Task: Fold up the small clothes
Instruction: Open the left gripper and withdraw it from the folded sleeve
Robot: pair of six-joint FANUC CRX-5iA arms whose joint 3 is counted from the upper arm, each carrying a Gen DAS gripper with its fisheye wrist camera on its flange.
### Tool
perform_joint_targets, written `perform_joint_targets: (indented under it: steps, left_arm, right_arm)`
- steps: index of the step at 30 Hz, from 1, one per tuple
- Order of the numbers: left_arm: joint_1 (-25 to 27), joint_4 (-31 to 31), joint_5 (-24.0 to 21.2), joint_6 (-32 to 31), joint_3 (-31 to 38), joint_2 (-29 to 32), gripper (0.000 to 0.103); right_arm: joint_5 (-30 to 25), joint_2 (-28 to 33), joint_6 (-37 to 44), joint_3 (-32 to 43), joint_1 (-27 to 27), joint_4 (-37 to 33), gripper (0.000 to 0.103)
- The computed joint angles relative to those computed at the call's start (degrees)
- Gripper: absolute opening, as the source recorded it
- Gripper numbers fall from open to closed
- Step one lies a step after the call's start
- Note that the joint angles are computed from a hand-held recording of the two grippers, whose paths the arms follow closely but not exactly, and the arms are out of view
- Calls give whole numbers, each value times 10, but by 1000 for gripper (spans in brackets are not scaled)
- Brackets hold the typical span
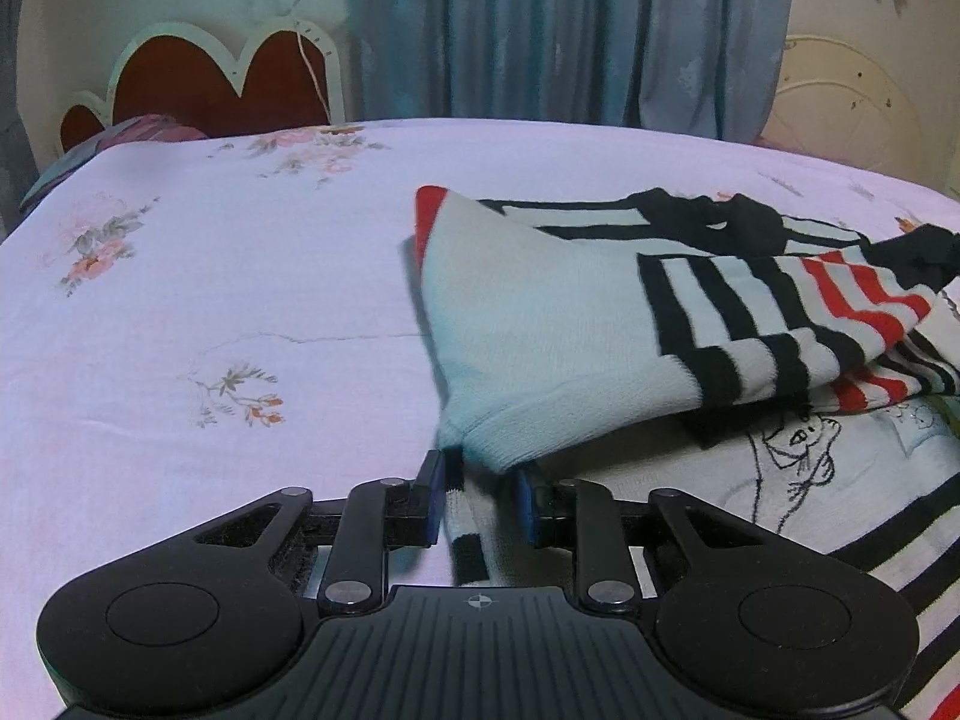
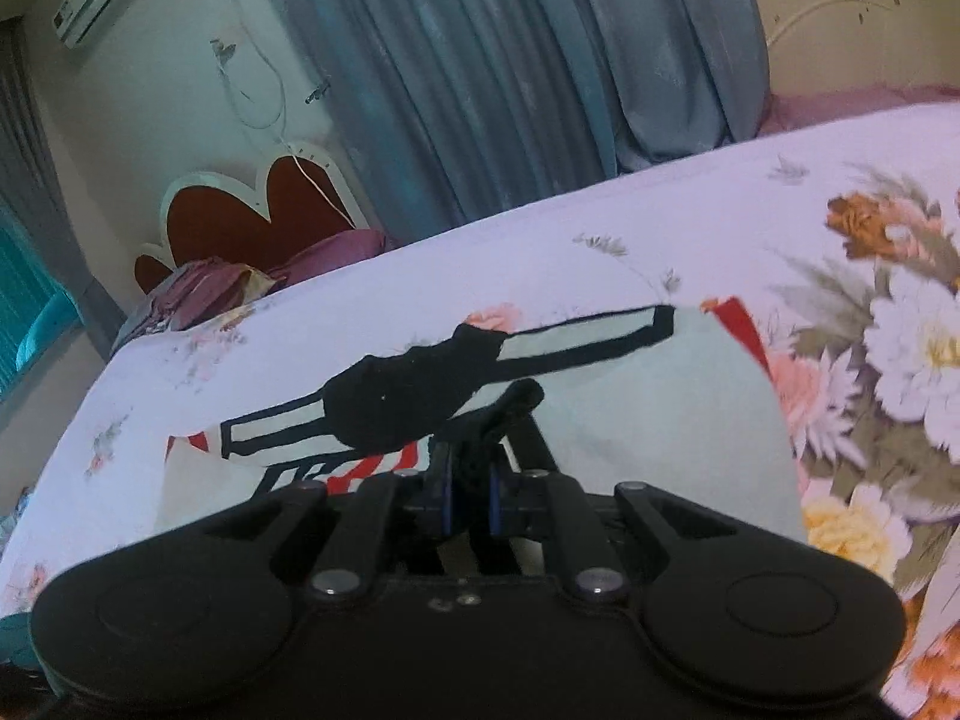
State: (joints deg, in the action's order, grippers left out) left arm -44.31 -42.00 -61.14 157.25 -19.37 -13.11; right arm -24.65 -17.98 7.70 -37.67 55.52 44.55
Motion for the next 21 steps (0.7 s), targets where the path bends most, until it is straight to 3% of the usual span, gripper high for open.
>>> perform_joint_targets:
  steps: [3, 7, 9, 10, 12, 13, 15, 16, 18, 19, 21]
  left_arm:
    - [51, 52, 59, 1, -40, -40, 20]
    - [88, 100, 90, -68, -58, -57, 20]
    - [106, 131, 110, -106, -74, -84, 20]
    - [103, 127, 111, -101, -80, -100, 20]
    - [59, 72, 81, -33, -71, -121, 20]
    - [42, 48, 75, -1, -66, -127, 20]
    - [40, 36, 98, 19, -62, -130, 22]
    - [47, 41, 112, 12, -56, -119, 27]
    - [72, 69, 150, -23, -48, -88, 61]
    - [78, 77, 168, -31, -48, -73, 64]
    - [123, 162, 198, -110, -53, -33, 64]
  right_arm:
    - [-20, 5, 26, 5, 2, -30, 10]
    - [-43, 18, 91, 19, 8, -123, 12]
    - [-51, 21, 116, 26, 7, -169, 15]
    - [-50, 13, 110, 21, 8, -171, 23]
    - [-59, -7, 55, 2, 16, -112, 33]
    - [-56, -23, 18, -16, 17, -61, 33]
    - [-41, -35, -2, -27, 12, -23, 32]
    - [-34, -33, 6, -23, 9, -23, 30]
    - [-31, -15, 47, -5, 6, -51, 27]
    - [-44, 3, 86, 16, 9, -85, 23]
    - [-118, 51, 185, 79, 15, -180, 18]
